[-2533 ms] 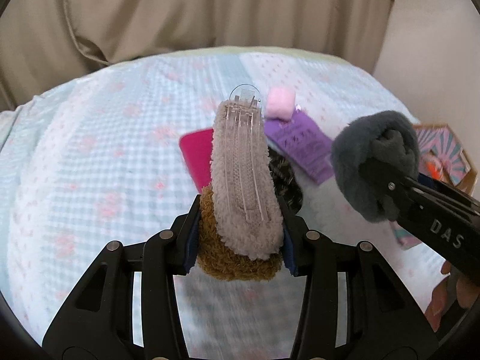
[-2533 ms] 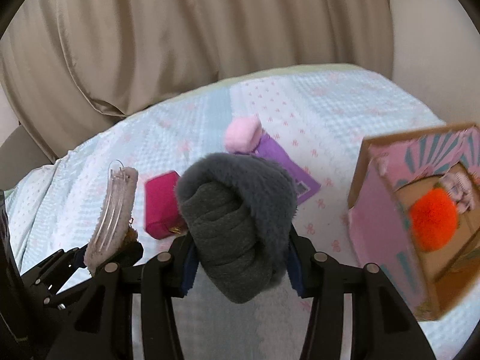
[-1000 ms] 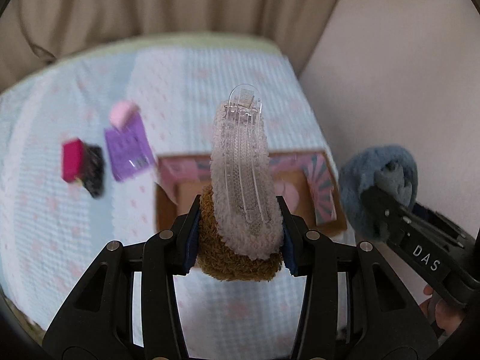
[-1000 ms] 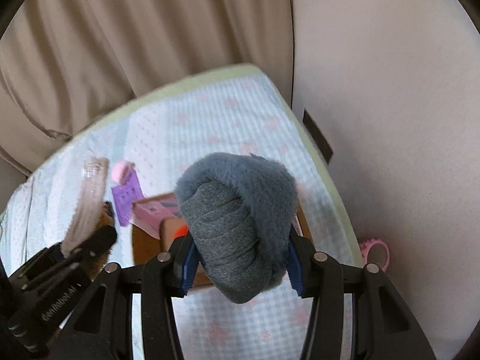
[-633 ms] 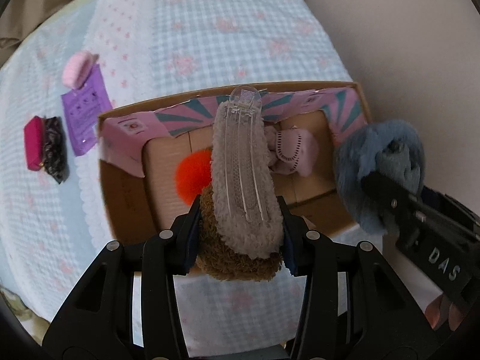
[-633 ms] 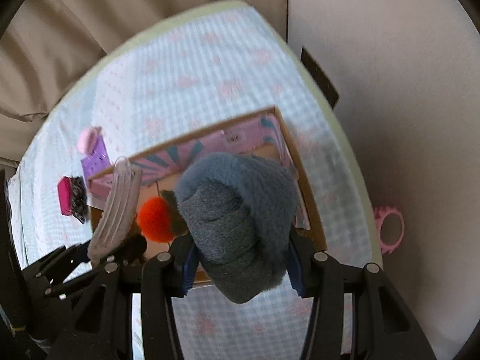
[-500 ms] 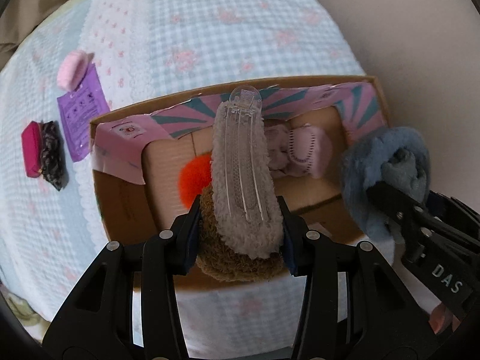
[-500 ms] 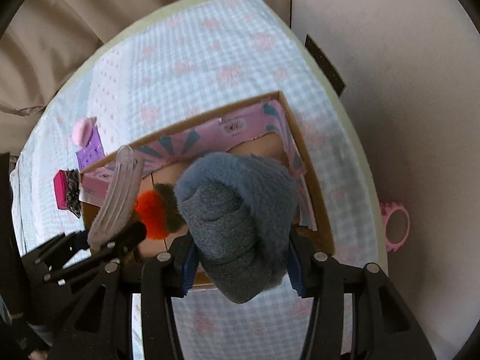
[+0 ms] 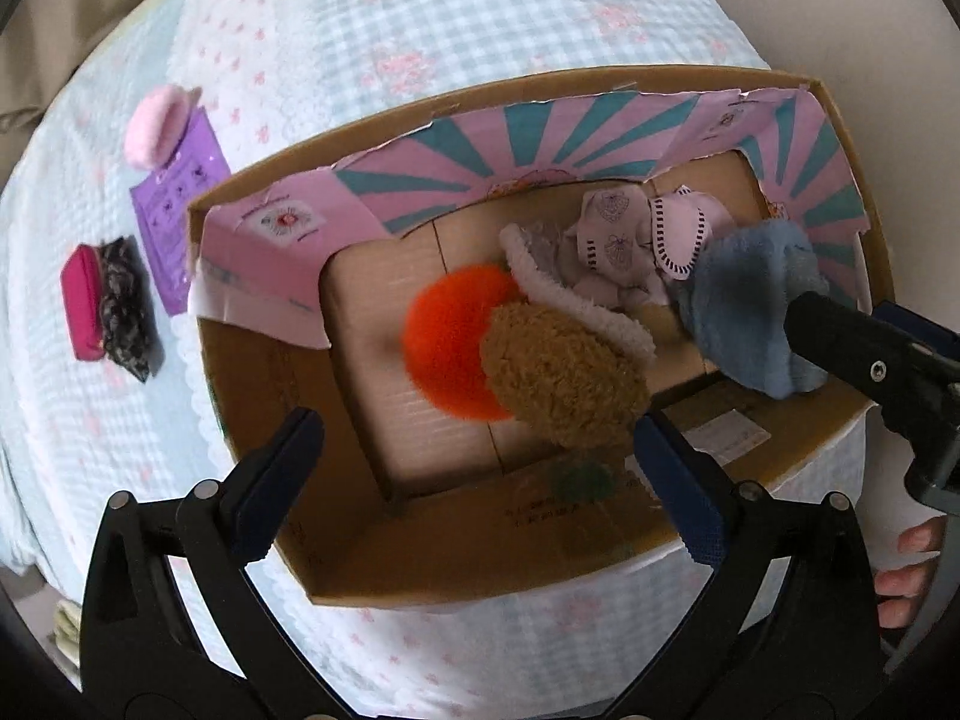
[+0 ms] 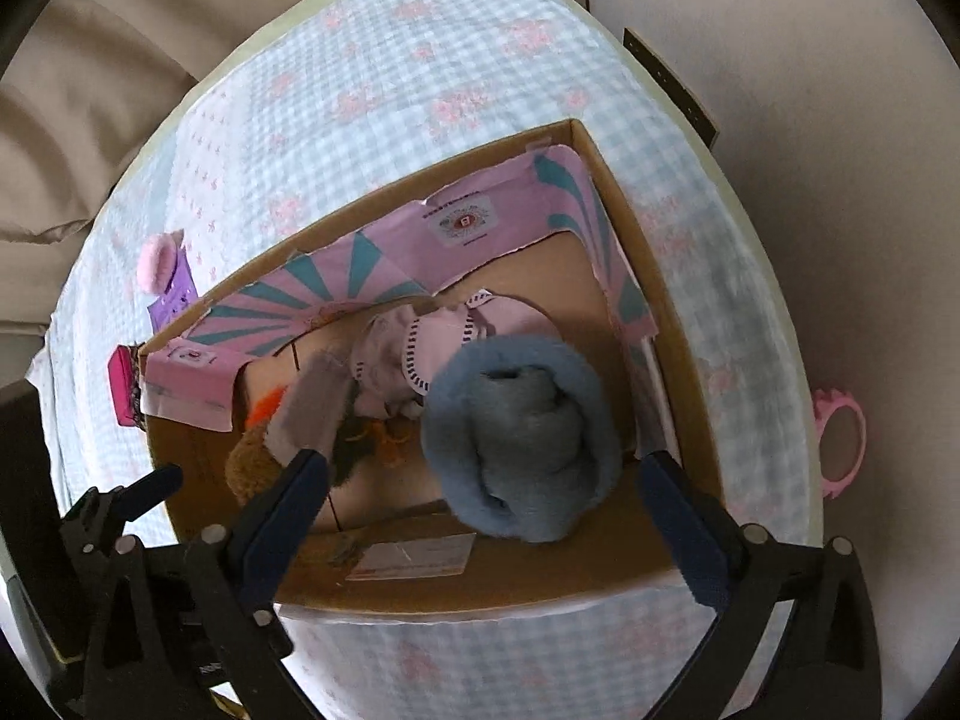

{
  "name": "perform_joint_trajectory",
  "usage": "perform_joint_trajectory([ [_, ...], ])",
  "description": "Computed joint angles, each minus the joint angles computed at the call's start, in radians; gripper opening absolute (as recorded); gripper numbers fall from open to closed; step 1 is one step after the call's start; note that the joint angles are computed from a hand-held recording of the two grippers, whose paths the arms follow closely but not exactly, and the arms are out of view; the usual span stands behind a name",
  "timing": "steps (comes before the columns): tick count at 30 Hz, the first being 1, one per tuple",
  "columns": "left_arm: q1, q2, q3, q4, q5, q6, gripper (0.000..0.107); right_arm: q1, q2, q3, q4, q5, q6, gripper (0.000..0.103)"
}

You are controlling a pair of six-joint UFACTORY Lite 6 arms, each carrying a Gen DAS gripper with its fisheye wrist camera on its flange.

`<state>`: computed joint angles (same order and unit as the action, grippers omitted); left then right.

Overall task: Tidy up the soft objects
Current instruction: 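Lower the slipper and sock into the box and open both tools, then withdraw both tools and move toward the magenta pouch and scrunchie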

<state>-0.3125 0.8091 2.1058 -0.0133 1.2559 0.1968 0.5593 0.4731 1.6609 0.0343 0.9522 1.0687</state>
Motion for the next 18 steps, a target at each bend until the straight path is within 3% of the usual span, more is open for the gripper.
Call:
perform_joint_trajectory([
  [10, 0.036, -0.057, -0.019, -0.043, 0.021, 0.013, 0.103, 0.037, -0.019, 0.03, -0.067, 0.045, 0.046, 0.103],
  [18, 0.078, -0.133, 0.007, -0.08, 0.069, 0.022, 0.103, 0.102, 0.017, 0.23, -0.134, 0.202, 0.095, 0.103],
])
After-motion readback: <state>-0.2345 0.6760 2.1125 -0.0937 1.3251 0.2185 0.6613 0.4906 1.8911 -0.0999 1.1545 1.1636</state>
